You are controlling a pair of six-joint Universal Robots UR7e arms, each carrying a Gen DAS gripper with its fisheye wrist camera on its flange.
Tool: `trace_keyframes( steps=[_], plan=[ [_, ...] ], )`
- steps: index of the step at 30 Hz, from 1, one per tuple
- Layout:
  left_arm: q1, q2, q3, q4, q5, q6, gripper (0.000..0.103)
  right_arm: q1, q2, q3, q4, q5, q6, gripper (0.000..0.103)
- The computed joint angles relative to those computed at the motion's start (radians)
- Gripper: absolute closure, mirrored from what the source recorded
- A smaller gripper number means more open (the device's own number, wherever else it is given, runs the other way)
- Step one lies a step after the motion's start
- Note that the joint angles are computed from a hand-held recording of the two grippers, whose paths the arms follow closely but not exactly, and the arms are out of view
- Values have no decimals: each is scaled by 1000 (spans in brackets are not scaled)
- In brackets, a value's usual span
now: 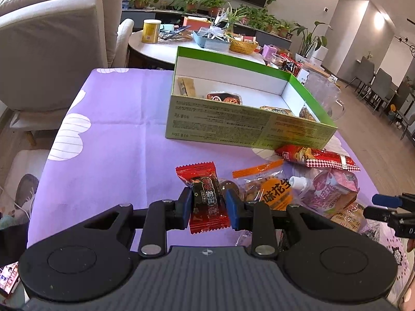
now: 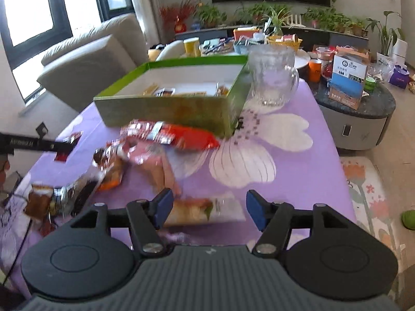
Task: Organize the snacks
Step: 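Grasp the clear bread-roll bag with the right gripper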
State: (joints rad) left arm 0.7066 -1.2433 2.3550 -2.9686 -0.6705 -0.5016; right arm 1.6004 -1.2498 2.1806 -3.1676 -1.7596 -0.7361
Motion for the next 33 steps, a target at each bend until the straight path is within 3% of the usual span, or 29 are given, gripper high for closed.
trace_keyframes(
  steps=[4, 6, 8, 12, 14, 19, 25, 28, 31, 33],
  plan=[
    [2, 2, 0, 9, 0, -10, 77, -2, -21, 3, 66, -6, 33, 31],
    [0, 0, 0, 15, 1, -20, 77, -9, -29, -11, 139, 23, 102, 25],
    [-2, -3, 4, 14, 1, -20, 77, 3, -21, -28, 199, -3, 167, 25],
    [-1, -8, 6, 25, 7, -32, 77, 22, 6, -35, 207, -13, 187, 25],
    [0, -8, 5, 25, 8, -35, 77, 30, 29, -42, 170, -40, 209, 25],
    [-5, -21, 16, 24, 14, -39, 77, 35, 112, -61, -52, -165, 207, 19],
    [2, -15, 14, 18, 14, -44, 77, 43, 170, -87, -244, -321, 135, 19],
    [4, -13, 14, 17, 9, -41, 77, 48, 142, -87, -168, -337, 243, 19],
    [5, -12, 14, 14, 7, -38, 77, 46, 94, -83, -15, -290, 406, 19],
    [7, -13, 15, 12, 6, -36, 77, 50, 93, -76, -7, -269, 459, 16]
  ],
)
